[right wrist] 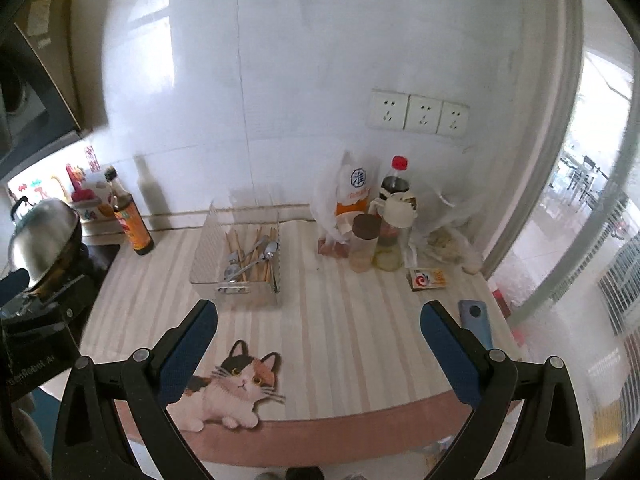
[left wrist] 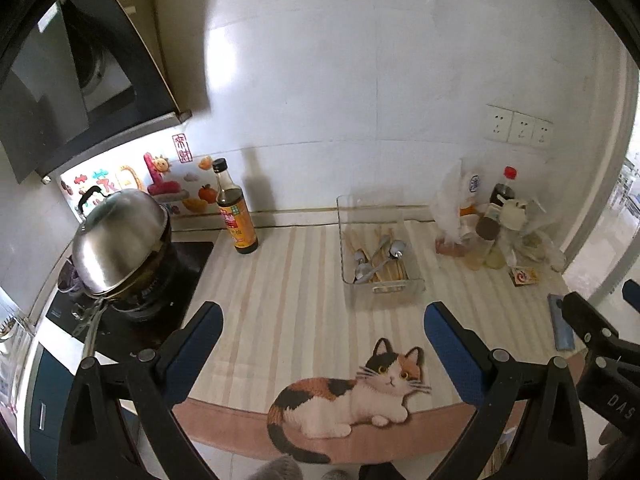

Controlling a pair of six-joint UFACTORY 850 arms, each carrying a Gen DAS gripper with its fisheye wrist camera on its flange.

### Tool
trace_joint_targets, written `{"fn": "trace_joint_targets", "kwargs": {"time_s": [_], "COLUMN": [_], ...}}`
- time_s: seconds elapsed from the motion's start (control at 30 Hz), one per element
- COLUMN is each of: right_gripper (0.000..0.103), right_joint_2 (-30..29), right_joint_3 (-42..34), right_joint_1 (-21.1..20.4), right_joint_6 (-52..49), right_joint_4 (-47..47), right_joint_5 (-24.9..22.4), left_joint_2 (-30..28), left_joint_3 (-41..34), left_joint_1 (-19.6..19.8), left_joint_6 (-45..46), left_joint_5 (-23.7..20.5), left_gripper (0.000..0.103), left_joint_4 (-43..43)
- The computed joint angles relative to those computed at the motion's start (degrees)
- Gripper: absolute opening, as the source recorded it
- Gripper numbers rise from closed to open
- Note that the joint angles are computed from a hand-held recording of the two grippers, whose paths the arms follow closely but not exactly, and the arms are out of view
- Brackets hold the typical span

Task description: Organize utensils

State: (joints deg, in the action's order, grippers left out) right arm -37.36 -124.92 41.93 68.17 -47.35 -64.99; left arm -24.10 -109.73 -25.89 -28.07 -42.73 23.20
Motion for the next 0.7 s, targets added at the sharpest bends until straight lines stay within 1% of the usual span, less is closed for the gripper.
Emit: {"fn": "trace_joint_targets", "kwargs": {"time_s": [0.17,0.27,0.33,0.5,0.7], "right_gripper": [0.103,0.103,0.103,0.103,0.103], "right_joint_2": [2.5,3.3,3.6,4.3,3.6], "right_joint_3": [2.0,2.3,2.4,2.7,1.3], "right_joint_1": [3.1,4.2,4.8,5.1,4.4], "right_joint_6": [3.2,3.7,4.1,4.5,2.7], "right_joint_4": [-2.7,-3.3,-4.0,-4.7,-4.1], "right_joint_5": [-2.4,-3.0,-3.6,-3.7,-3.7], "left_joint_2": [3.8,5.1,5.5,5.4,3.8], "left_joint_3": [3.8,5.0,5.1,4.5,2.2], "left_joint_1": [-0.5,-1.1,-1.4,-1.9,-2.2], "left_joint_6": [-0.9,-2.7,-3.1,-4.6,-6.4], "left_joint_5": [-0.1,-0.1,-0.5,-1.5,-2.8], "left_gripper": [0.103,0.103,0.103,0.103,0.103], "left_joint_4": [0.7,2.8,2.8,3.6,4.3]}}
